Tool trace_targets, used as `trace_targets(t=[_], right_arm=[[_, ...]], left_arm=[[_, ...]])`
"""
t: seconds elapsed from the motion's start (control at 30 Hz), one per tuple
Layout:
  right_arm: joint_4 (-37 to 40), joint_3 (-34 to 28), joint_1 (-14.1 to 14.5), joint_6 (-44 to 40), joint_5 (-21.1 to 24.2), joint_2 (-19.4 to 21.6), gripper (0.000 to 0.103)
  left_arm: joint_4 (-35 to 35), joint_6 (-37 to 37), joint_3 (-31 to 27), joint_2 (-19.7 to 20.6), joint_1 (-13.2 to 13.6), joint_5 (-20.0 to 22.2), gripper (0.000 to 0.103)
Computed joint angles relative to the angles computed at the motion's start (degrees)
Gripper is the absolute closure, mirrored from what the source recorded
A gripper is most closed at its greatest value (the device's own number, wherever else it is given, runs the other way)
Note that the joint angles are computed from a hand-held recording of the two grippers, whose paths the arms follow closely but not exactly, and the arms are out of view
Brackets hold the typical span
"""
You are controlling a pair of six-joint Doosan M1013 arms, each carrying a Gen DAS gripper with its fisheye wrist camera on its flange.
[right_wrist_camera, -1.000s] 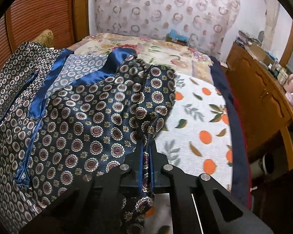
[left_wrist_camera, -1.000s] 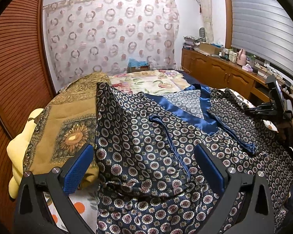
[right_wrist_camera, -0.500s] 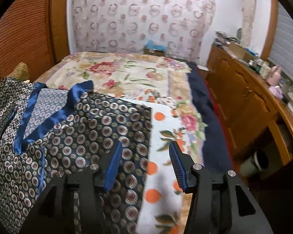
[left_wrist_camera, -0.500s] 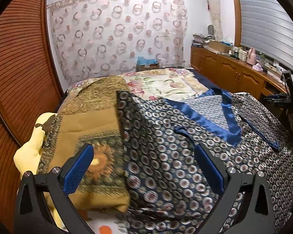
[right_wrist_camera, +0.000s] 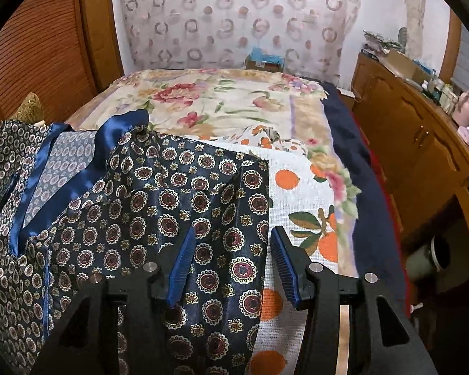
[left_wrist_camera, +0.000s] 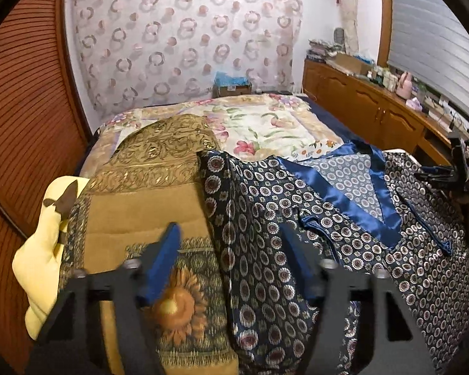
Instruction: Fold small clothes
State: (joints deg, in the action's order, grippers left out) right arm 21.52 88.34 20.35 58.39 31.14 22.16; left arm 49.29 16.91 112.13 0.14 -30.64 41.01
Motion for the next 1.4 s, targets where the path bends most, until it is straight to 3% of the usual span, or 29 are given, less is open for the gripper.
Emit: trace_targets(t=[0.27, 0.47, 0.57, 0.63, 0.83, 0.9, 0.97, 1.0, 1.13, 1.27, 1.4], right_arm=[[0.41, -0.03, -0.13, -1.01, 0.74, -0.23, 0.044], [-0.53, 0.09, 0.13, -0.35, 0.67, -0.44, 0.043], [-0.51, 0.06, 0.11, -0.42, 0.71, -0.41, 0.043], [-0.50, 0.03, 0.10, -0.45, 0.73, -0.40, 0.043], [1.71, -0.29, -0.30, -2.37, 1.75, -0.28, 0.043], [2.10, -0.50, -0.32, -3.72, 1.83, -0.21, 0.054], [2.76, -1.00, -0.44, -3.99, 2.04, 0.05, 0.090], [2.82, -1.23, -0.45, -3.61, 1.96, 0.10, 0.096], [8.57, 0.66, -0.68, -7.42, -1.55, -1.90, 0.101], [16.59, 5.44, -0.51, -15.84, -6.93, -6.60, 0.102], [29.92, 10.93, -1.24, -28.44, -8.65, -12.14, 0.102]], left_arm=[[-4.45, 7.91, -3.24, 3.06, 1.88, 0.90, 0.064], [-3.94, 7.37, -4.54, 4.73, 2.06, 3.97, 0.069], [-4.56, 8.30, -4.84, 5.22, 2.38, 4.81, 0.085], [-2.64, 5.67, -4.60, 5.05, 2.04, 5.68, 0.100], [8.49, -6.88, -1.99, 1.01, -1.44, 3.82, 0.101], [11.26, -9.52, -1.23, -0.34, -2.61, 3.28, 0.101], [12.72, -11.59, -0.48, -1.69, -3.81, 2.96, 0.101], [12.66, -11.97, -0.23, -2.20, -3.96, 2.22, 0.101], [14.11, -15.21, 1.41, -4.68, -5.75, 0.33, 0.101], [17.61, -18.97, 3.05, -7.00, -9.30, 1.97, 0.101], [20.08, -22.18, 4.75, -9.49, -13.25, 3.97, 0.101]])
